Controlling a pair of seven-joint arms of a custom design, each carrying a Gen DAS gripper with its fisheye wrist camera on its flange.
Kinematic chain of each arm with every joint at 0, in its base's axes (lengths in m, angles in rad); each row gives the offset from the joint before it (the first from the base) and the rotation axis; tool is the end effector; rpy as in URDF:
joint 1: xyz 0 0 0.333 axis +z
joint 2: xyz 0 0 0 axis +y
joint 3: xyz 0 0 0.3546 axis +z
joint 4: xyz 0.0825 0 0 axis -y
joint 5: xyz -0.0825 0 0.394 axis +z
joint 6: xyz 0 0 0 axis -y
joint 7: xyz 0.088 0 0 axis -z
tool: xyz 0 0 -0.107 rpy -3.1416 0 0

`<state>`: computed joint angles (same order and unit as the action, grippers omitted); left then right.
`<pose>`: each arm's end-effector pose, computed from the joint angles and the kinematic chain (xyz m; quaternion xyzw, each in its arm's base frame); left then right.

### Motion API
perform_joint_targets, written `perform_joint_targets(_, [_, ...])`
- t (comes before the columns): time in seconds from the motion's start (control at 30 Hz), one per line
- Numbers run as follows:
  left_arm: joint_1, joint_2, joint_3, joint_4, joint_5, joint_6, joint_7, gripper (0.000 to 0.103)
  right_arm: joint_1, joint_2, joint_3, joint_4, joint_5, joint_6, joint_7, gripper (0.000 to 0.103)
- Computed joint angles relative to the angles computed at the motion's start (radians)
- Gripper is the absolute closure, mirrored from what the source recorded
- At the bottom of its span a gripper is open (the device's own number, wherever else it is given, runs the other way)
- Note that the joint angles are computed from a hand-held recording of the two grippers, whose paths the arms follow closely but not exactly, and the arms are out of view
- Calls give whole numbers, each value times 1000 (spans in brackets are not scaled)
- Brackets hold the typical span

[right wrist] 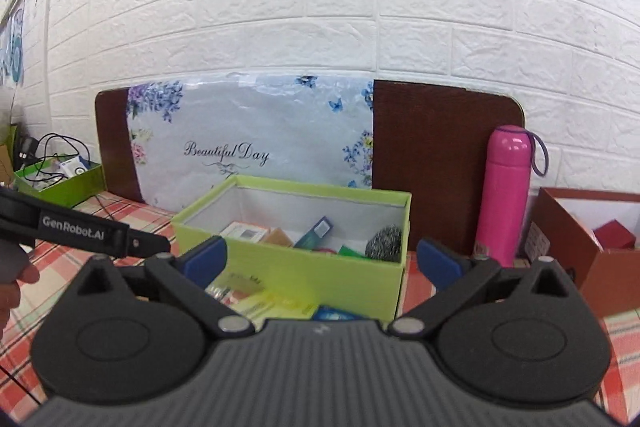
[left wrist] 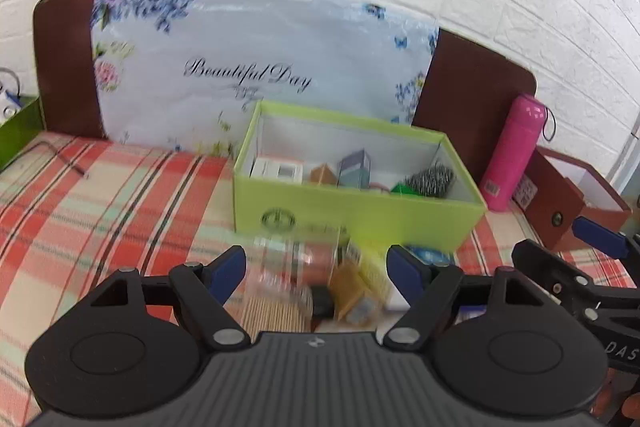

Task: Organize objects
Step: 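Open both tools to drop the items into the lime-green box, then withdraw, then grasp the tall green box with the left tool while the right tool grasps the blue Mentos container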

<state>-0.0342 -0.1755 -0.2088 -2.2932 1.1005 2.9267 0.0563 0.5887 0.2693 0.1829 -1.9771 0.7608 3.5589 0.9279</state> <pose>0.4898 -0.1847 0.5183 -0.7063 0.5425 -0.3539 0.2857 0.5241 0.3736 0.5004 -0.6992 0.4325 -0.2908 0.4893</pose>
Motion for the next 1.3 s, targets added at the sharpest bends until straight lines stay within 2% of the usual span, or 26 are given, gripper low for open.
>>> perform_joint_targets(0.17, [9,-77,-22,-122,35,29,-109,22,-52,-67,78,-170,-85,40,196,0])
perform_joint_targets(0.27, [7,-97,-34,-168,40,50,-118,22,-20,-83,65,-232,-53,59,234,0])
perform_joint_targets(0.37, [26,-95,-60,-185,100,86,-175,23,16,-91,50,-271,17,68,235,0])
perform_joint_targets(0.5, [36,-56,-78,-164,192,123,-248,25,63,-98,31,-297,143,79,162,3])
perform_joint_targets(0.57, [34,-25,-83,-134,273,126,-319,32,74,-100,29,-304,191,82,135,7])
perform_joint_targets(0.67, [2,35,-57,-88,315,132,-344,43,85,-103,24,-297,257,62,71,18])
perform_joint_targets(0.7, [-10,55,-48,-74,316,124,-341,48,87,-104,24,-296,270,56,53,23])
perform_joint_targets(0.77, [-35,84,-29,-58,288,107,-309,62,88,-106,25,-292,284,42,21,32])
perform_joint_targets(0.8, [-43,95,-17,-57,263,115,-278,78,91,-105,25,-288,288,34,3,36])
perform_joint_targets(0.83, [-50,99,-4,-65,222,131,-239,82,92,-103,25,-284,291,31,-10,37])
perform_joint_targets(0.9, [-49,80,8,-86,235,158,-247,83,92,-94,27,-271,283,19,-28,37])
perform_joint_targets(1.07, [-50,-18,12,-188,120,144,-120,83,117,-34,3,-180,294,-29,-99,38])
perform_joint_targets(1.2, [-19,-72,-3,-251,60,163,-77,83,190,49,-67,-43,405,-63,-224,37])
perform_joint_targets(1.27, [-3,-86,-15,-267,41,171,-65,83,265,86,-147,41,547,-98,-343,37])
perform_joint_targets(1.3, [4,-91,-21,-273,31,173,-57,83,283,106,-165,79,597,-99,-398,37])
